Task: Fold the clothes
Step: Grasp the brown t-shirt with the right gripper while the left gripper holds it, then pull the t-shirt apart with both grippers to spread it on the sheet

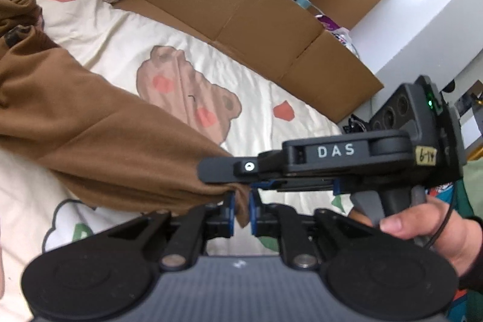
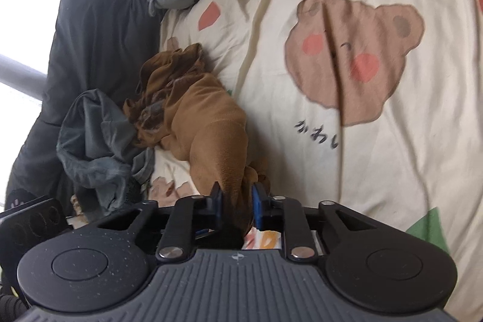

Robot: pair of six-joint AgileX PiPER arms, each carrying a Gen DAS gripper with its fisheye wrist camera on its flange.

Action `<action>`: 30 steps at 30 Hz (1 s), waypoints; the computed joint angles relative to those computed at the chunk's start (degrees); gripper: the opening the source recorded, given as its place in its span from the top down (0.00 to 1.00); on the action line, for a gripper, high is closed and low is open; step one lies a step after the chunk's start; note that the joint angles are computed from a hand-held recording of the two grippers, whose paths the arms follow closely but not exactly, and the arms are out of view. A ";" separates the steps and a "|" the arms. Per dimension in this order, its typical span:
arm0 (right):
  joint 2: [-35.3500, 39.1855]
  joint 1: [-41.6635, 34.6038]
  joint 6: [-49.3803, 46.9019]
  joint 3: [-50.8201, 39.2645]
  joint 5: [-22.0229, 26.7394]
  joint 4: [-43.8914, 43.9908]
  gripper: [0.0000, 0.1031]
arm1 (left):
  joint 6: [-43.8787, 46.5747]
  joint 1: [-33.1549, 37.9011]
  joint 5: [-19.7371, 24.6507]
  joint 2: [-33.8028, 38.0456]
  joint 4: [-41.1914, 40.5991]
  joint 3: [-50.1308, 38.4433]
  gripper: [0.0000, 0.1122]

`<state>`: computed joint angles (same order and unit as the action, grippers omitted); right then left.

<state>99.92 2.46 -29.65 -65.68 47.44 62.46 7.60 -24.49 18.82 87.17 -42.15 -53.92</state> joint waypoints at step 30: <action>-7.69 -16.24 3.74 6.47 -5.63 -9.51 0.89 | -61.17 14.28 6.92 -4.31 61.14 6.27 0.31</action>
<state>92.23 -13.78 -25.90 -59.22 41.81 52.95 -53.58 -10.21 25.74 82.86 18.99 -47.66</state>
